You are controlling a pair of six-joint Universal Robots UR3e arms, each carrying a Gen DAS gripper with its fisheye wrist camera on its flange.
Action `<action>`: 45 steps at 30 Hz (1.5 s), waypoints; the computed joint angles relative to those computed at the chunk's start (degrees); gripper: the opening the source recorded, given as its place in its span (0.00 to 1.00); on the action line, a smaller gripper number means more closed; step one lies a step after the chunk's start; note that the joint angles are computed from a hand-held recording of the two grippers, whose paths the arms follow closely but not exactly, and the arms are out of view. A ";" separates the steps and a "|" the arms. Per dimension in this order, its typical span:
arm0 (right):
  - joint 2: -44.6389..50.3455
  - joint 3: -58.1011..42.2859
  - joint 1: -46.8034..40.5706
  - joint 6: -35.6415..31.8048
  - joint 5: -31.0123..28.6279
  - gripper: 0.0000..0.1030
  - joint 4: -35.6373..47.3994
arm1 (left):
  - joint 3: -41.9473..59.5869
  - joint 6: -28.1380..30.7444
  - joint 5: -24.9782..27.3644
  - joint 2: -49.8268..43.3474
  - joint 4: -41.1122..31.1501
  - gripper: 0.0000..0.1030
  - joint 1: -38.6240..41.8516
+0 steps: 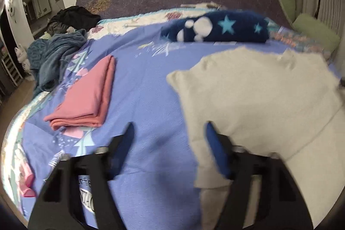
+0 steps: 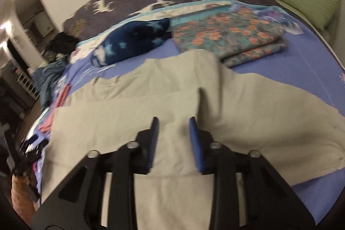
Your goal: Fold small clothes
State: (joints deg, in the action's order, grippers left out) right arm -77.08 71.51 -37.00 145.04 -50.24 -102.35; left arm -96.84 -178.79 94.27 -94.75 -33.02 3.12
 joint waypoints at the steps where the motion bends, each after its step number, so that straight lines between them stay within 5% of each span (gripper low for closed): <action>1: 0.90 -0.90 0.25 -1.81 0.16 0.19 2.93 | 0.88 -0.67 -2.43 0.21 -0.72 0.33 0.55; 2: 2.35 -1.34 1.60 -1.01 -1.89 0.19 2.66 | 1.76 -1.34 -5.31 0.17 -1.06 0.17 1.08; 3: 3.58 -0.69 3.44 1.20 -6.77 0.17 0.26 | 3.27 -1.76 -9.02 -0.55 -1.49 0.13 1.63; 5: 2.46 5.63 3.10 2.72 -6.27 0.08 -7.36 | 7.41 -2.44 -10.53 -4.20 -3.16 0.12 0.56; 8: 0.75 7.31 2.53 2.80 -6.07 0.09 -7.56 | 17.48 -2.37 -1.31 -15.04 -9.57 0.13 -4.41; 13: -2.41 6.90 -0.82 -1.13 -4.54 0.11 0.60 | 19.20 -4.67 1.61 -17.25 -9.40 0.11 -5.81; 17: -7.78 9.86 -12.34 -3.15 3.08 0.12 3.40 | 21.43 -7.82 3.07 -16.66 -12.96 0.14 -7.49; 19: -7.37 8.95 -19.25 -2.36 4.97 0.29 4.26 | 22.01 -8.21 -0.42 -16.27 -13.25 0.16 -7.46; 22: -1.96 3.60 -29.50 3.56 5.46 0.32 6.97 | 26.52 -7.60 -3.18 -18.16 -15.87 0.18 -9.42; 26: 5.32 -1.64 -42.56 13.68 6.68 0.33 9.34 | 33.94 -6.62 -5.25 -23.00 -17.97 0.44 -13.25; 33: 13.08 -5.69 -50.73 22.19 7.12 0.48 7.26 | 48.55 -5.37 -6.25 -32.67 -23.19 0.45 -18.26; 37: 18.87 -8.53 -48.47 28.36 7.23 0.54 -1.41 | 53.18 -6.25 -5.40 -36.52 -26.35 0.46 -19.25; 38: 20.74 -10.43 -47.39 30.66 6.12 0.53 -3.45 | 52.14 -6.15 -5.01 -36.51 -25.11 0.47 -19.43; 42: 24.08 -17.10 -44.64 35.75 0.25 0.06 -4.88 | 48.42 -5.88 -5.11 -35.07 -21.60 0.48 -19.45; 45: 23.07 -16.49 -44.95 38.30 4.57 0.06 -4.72 | 48.15 -5.88 -6.50 -34.86 -21.60 0.48 -18.74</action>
State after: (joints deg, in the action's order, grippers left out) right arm -54.01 55.02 -81.95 183.34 -45.67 -107.07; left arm -48.68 -184.67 87.77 -129.61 -54.61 -15.62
